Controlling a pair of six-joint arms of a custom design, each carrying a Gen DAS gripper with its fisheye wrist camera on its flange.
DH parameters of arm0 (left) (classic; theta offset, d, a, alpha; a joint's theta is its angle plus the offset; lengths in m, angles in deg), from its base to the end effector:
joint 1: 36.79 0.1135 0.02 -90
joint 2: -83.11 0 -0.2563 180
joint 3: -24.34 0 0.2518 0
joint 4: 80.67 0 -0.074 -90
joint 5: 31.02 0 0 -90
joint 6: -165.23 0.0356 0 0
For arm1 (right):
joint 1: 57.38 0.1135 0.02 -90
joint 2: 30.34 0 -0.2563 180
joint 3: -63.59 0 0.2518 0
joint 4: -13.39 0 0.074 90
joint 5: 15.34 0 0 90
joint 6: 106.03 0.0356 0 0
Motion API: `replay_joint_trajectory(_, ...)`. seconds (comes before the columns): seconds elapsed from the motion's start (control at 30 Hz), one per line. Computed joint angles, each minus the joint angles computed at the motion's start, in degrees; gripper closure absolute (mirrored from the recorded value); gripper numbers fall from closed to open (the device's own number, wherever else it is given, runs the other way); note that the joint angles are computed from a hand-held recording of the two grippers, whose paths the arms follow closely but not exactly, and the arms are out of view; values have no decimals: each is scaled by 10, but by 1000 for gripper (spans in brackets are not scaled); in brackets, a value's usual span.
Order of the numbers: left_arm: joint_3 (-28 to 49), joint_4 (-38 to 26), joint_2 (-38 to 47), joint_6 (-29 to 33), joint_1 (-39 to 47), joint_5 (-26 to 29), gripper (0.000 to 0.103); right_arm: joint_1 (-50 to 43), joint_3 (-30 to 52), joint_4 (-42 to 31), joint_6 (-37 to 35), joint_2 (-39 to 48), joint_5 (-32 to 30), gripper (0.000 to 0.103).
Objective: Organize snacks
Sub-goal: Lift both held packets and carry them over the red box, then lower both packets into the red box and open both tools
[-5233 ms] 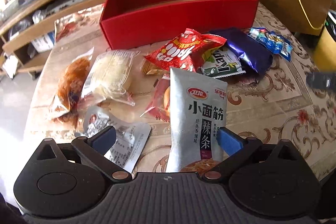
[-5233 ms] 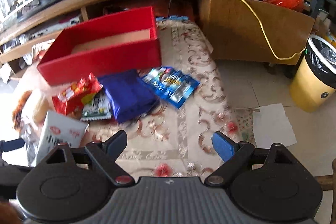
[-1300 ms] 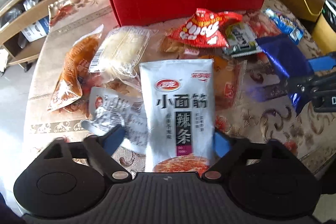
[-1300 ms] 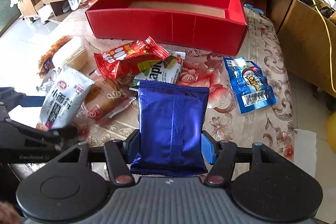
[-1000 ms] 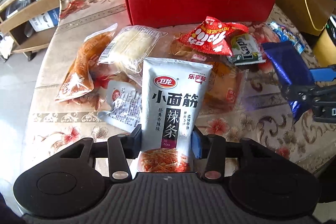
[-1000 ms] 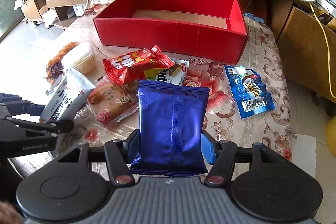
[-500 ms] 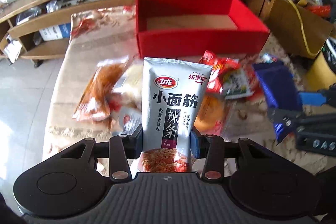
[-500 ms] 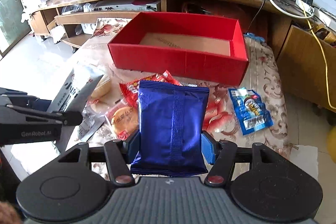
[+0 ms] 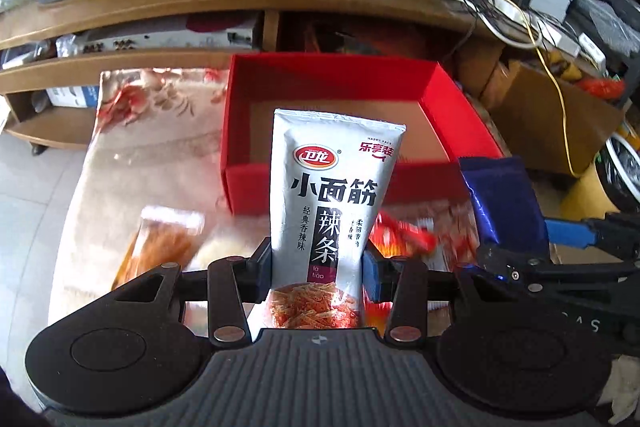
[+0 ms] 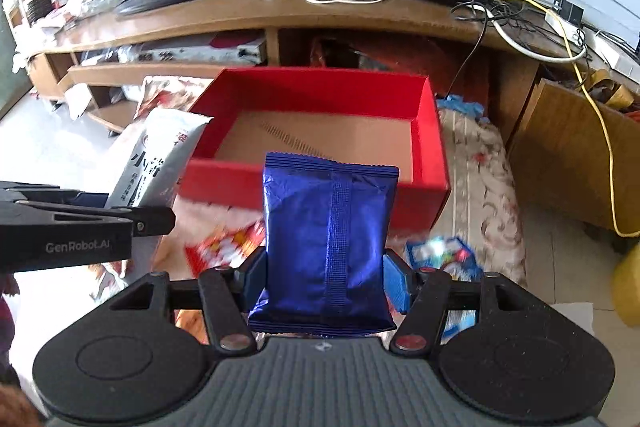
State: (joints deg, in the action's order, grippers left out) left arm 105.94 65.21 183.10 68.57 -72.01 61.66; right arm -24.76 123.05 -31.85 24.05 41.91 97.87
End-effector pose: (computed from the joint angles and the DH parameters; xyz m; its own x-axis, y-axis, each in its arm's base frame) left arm 0.3014 -0.2148 0.1995 -0.7133 0.3618 -0.6002 0.5201 0.8473 -0.1074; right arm 0.2130 0.1197 0.2113 -0.7525 0.2209 -0.6204 0.2154 0.9728 0.0851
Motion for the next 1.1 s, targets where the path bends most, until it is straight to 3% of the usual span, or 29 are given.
replay_joint_trajectory(0.6,298,-55,228,-19,-3,-2,52,-193,95,138,-141,151,-94,50)
replay_joint_trajectory(1.1,471,-127,366,-20,-7,-27,52,-224,153,193,-181,289,-126,50)
